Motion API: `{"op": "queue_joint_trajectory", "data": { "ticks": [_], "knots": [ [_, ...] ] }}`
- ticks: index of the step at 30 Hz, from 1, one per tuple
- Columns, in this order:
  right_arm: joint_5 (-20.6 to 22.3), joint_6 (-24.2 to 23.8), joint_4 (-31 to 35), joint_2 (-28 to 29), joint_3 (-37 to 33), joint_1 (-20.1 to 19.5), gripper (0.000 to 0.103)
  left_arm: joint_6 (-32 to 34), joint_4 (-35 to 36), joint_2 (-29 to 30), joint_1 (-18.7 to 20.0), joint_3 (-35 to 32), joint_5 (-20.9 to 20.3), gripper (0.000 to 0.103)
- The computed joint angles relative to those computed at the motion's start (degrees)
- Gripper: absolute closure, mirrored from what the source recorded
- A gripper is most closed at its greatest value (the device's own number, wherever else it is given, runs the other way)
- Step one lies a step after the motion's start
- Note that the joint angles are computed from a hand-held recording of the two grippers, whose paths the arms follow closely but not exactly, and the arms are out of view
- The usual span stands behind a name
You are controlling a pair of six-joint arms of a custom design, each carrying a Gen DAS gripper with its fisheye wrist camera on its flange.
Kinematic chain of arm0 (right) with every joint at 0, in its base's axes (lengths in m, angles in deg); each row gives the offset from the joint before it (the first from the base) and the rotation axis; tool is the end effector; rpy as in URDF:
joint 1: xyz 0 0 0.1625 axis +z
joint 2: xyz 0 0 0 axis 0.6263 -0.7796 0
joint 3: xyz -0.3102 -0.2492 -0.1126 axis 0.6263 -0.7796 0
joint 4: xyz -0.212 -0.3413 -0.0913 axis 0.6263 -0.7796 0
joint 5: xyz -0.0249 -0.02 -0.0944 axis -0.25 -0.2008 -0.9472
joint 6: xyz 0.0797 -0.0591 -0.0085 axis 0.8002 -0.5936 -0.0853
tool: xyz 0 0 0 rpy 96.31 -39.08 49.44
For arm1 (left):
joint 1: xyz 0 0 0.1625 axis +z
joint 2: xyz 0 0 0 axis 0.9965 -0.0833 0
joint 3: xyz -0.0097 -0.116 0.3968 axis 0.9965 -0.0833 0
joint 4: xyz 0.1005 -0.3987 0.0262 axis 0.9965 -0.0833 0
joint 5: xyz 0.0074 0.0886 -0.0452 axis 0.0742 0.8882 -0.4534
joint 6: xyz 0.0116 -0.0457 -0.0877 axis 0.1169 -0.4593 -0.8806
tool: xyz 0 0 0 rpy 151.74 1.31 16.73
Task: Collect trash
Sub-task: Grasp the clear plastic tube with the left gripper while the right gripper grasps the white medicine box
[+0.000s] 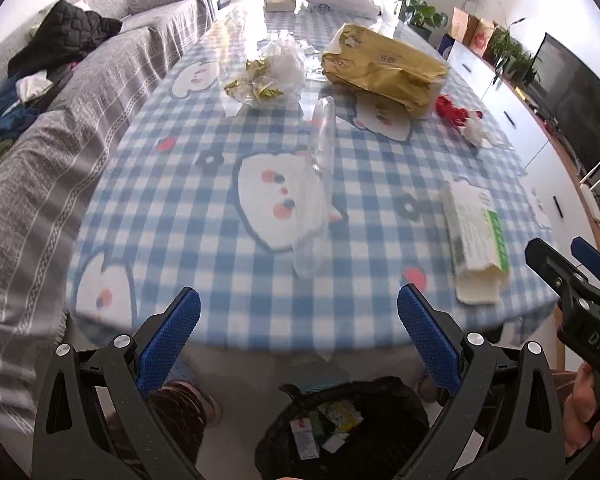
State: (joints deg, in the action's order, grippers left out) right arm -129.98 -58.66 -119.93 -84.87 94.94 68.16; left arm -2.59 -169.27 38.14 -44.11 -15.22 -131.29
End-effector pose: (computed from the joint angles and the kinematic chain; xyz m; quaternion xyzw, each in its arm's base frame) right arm 0.2291 -0.5764 0.4105 -0.0189 -0.8495 0.3492 0.3951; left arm -0.4695 -0.6714 0.1878 0.2353 0.9089 -0.1532 0.3082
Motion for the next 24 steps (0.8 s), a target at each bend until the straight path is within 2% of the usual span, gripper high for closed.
{"op": "queue_joint_trajectory", "data": {
  "ticks": [10,14,17,21,24],
  "knots": [
    [1.42,0.49,5.44,4.48,-6.87,-3.18,0.011,2.03,10.25,14.83,3.39,-24.42,0.45,0.008],
    [3.06,1.42,6.93,4.79,-7.49,-4.3,0.011,2.79,11.65,18.33,3.78,-29.79,0.23,0.009],
    [2.37,0.95,6.25,5.06,-7.05,-4.29,0.011,2.68,13.26,20.96,3.94,-33.87,0.61,0.009],
    [2.89,3.02,8.6,5.08,-6.96,-4.39,0.011,1.11,16.55,24.48,4.47,-39.84,-0.21,0.013],
    [2.79,3.14,8.01,5.67,-6.98,-4.24,0.011,1.2,16.27,24.95,4.53,-39.91,-0.09,0.014]
  ]
}}
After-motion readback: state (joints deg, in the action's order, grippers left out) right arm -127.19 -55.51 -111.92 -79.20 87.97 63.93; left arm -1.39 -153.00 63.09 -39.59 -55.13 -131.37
